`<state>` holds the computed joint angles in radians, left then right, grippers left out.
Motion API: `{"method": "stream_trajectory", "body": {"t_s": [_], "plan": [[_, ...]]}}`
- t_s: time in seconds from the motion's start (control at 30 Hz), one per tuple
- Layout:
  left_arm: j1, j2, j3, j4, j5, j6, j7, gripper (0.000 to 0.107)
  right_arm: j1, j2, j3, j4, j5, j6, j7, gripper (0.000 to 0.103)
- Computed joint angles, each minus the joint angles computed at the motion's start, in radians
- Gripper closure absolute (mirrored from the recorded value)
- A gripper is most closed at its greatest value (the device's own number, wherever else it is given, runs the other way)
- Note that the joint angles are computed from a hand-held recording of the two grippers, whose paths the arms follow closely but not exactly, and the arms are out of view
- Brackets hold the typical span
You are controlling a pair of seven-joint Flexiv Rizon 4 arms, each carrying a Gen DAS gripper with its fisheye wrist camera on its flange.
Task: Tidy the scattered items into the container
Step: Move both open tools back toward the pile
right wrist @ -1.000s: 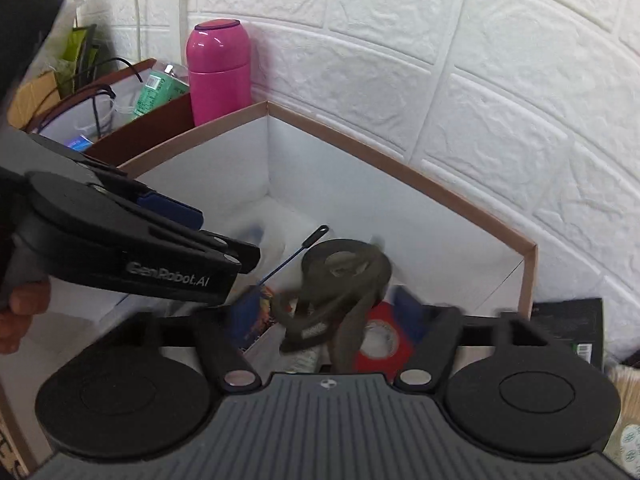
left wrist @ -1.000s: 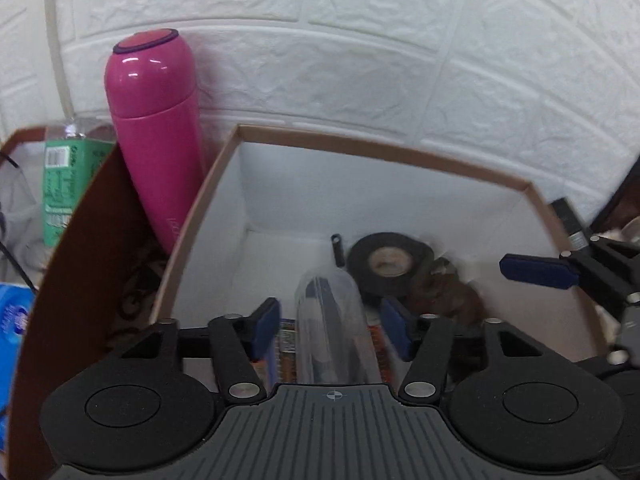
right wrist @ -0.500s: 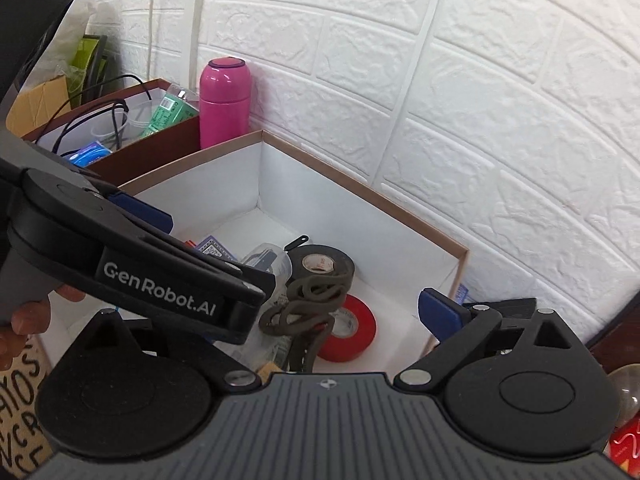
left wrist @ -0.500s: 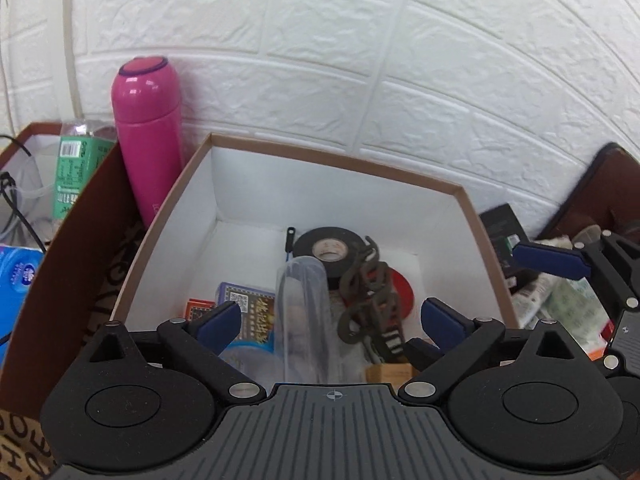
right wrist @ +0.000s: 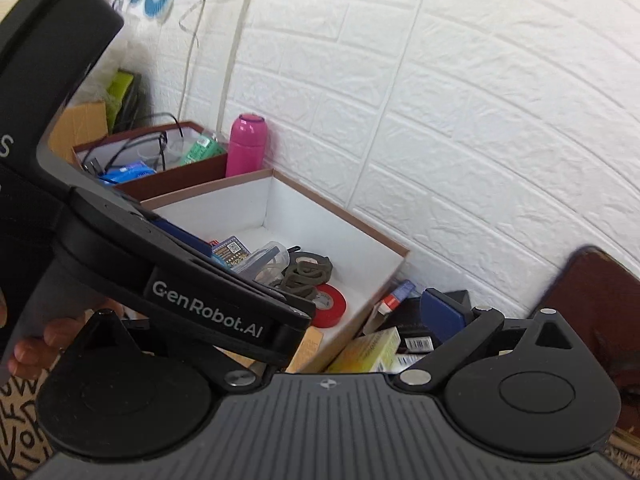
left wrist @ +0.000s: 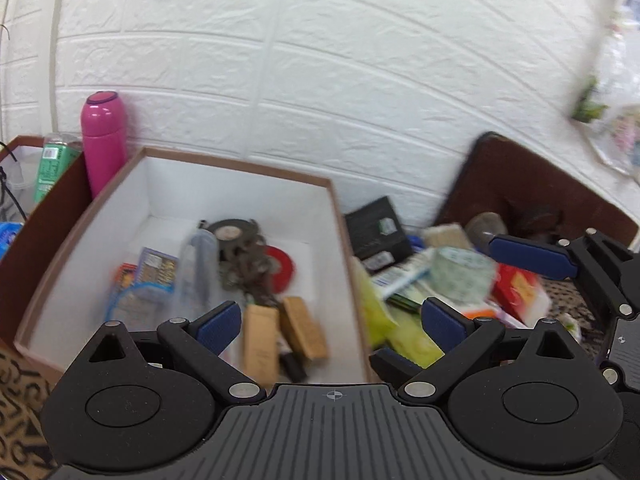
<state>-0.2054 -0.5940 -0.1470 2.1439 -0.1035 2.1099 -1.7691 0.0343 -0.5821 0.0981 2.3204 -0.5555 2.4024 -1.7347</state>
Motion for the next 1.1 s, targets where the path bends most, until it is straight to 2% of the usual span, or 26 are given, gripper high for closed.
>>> {"method": "stream_trajectory", "body": {"t_s": [0.07,0.13,0.23,0.3,0.37,0.5,0.63,0.87,1.1], "plan": [[-0.053,-0.034,0.012,0.028,-0.001,0.098,-0.007,0.004,-0.094,-0.029,0.022,0.055,-0.087,0.1,0.043,0.001],[-0.139,-0.075,0.043,0.042,-0.05,0.165,0.016,0.004,-0.133,-0.065,0.014,0.108,-0.1,0.178,0.058,0.001],[-0.237,-0.152,0.059,0.044,-0.124,0.254,0.052,0.004,-0.101,-0.15,-0.014,0.166,0.033,0.311,-0.043,0.001],[-0.257,-0.202,0.038,0.035,-0.135,0.293,0.054,0.004,-0.079,-0.215,-0.027,0.182,0.121,0.392,-0.103,0.001],[-0.272,-0.249,0.019,0.02,-0.139,0.322,0.056,0.004,-0.086,-0.265,-0.039,0.189,0.145,0.428,-0.11,0.001],[-0.273,-0.308,-0.013,-0.025,-0.127,0.312,0.065,0.004,-0.098,-0.34,-0.063,0.172,0.188,0.457,-0.108,0.001],[-0.302,-0.327,-0.001,-0.086,-0.149,0.275,0.123,0.006,-0.086,-0.389,-0.087,0.119,0.275,0.449,-0.087,0.001],[-0.326,-0.359,0.008,-0.2,-0.191,0.216,0.212,0.009,-0.118,-0.429,-0.104,0.043,0.27,0.422,0.003,0.004],[-0.315,-0.397,0.006,-0.319,-0.198,0.152,0.281,0.015,-0.126,-0.44,-0.124,-0.037,0.224,0.376,0.048,0.016]]}}
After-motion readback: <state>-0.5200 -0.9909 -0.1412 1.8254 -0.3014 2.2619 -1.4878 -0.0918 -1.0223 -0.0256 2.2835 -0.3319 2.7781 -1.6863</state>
